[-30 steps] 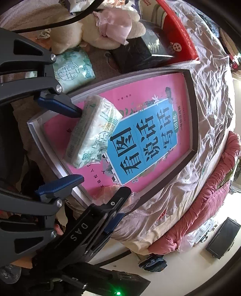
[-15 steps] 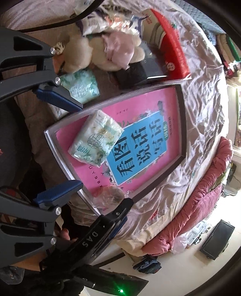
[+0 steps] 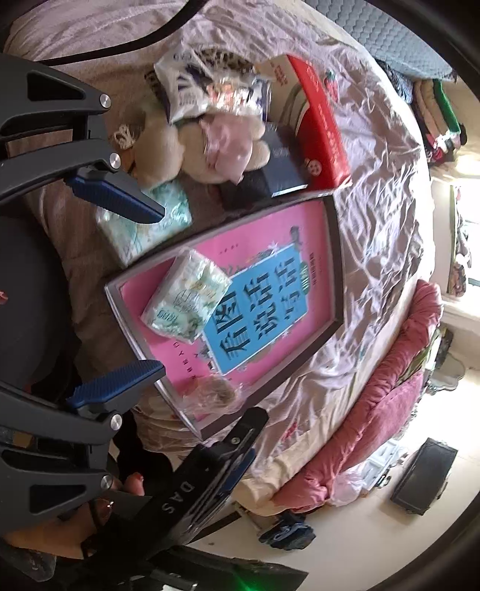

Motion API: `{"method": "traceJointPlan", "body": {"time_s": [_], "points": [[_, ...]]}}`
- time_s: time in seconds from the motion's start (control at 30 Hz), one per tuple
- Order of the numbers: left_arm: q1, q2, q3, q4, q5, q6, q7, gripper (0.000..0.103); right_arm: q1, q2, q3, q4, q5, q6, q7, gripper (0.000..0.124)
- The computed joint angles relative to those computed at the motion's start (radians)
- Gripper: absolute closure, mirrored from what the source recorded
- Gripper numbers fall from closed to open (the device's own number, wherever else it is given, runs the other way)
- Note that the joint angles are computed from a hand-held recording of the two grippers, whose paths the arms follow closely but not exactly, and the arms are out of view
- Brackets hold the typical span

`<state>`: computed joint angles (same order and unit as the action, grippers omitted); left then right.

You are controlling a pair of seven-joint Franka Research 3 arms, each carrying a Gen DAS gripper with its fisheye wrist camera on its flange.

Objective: Organize soft objects
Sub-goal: 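Lower the clear bag onto the pink tray and open the right tool, then move both open tools back over the pile of items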

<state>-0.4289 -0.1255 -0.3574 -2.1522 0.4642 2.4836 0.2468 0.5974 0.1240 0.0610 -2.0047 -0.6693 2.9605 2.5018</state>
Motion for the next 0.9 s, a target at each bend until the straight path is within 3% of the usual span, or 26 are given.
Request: {"method": "traceJointPlan", "body": {"time_s": [0.23,0.9], "points": [[0.009,-0.057,-0.012,-0.023,0.042,-0.054,-0.047,0.024,0.006,-0.011,0.021,0.009,0.013,-0.008,-0.056,0.050],[0.040,-0.194,-0.027,-0.101,0.023,-0.108,-0.099,0.024,0.023,-0.037,0.062,0.033,0.025,-0.001,-0.131,0.049]]}}
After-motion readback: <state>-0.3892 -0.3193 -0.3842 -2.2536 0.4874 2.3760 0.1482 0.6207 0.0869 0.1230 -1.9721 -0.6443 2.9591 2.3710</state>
